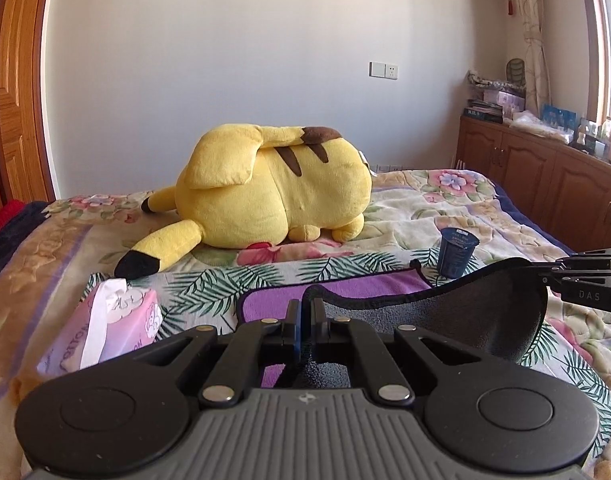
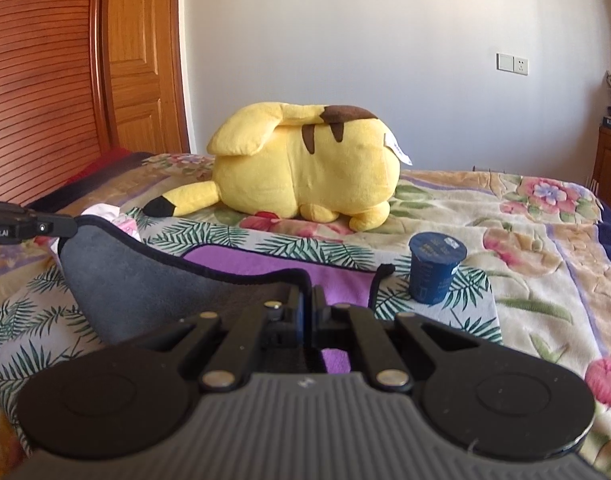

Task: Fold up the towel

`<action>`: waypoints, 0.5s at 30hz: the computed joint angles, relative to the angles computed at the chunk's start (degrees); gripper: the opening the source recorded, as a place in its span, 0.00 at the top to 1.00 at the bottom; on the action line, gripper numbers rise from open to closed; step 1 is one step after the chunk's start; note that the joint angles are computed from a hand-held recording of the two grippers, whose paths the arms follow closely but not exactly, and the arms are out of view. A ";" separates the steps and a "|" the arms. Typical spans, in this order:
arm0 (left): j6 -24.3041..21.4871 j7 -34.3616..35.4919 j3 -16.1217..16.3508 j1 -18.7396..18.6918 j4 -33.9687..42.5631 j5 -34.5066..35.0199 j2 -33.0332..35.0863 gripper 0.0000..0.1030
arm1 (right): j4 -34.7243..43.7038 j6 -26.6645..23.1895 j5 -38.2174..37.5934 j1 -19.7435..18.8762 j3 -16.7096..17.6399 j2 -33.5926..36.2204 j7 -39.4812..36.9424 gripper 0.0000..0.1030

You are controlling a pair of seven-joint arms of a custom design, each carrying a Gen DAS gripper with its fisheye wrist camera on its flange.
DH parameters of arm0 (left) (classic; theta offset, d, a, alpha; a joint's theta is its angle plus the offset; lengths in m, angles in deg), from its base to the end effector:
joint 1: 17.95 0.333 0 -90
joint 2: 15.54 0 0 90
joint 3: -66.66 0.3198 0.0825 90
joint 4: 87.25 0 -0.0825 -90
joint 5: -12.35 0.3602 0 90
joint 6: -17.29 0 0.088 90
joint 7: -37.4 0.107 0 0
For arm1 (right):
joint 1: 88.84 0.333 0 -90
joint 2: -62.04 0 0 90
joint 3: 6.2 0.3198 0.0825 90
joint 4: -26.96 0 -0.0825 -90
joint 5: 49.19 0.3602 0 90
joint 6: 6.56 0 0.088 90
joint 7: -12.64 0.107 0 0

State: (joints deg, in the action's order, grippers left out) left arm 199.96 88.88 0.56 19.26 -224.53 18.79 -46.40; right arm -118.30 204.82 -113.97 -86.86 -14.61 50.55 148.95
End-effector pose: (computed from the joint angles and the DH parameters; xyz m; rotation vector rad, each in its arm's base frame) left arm 0.3916 -0.3106 0.5216 -1.4392 1.7027 -1.0454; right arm 0.4161 0.0690 0.4845 -1.7405 1.1236 -0.6887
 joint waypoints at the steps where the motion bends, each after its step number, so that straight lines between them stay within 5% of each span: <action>1: 0.21 0.32 -0.23 0.52 0.41 0.37 0.02 1.00 | 0.32 0.15 0.66 -0.02 0.20 0.34 -0.59 0.96; 15: 1.02 3.56 -7.45 11.91 7.69 1.30 3.35 1.00 | 5.03 2.41 10.38 -0.45 2.82 5.71 -10.28 0.96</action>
State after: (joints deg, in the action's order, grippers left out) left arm 200.98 92.44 -6.89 31.17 -216.84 20.09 -43.04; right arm -113.27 207.22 -103.59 -87.31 -11.78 56.25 138.67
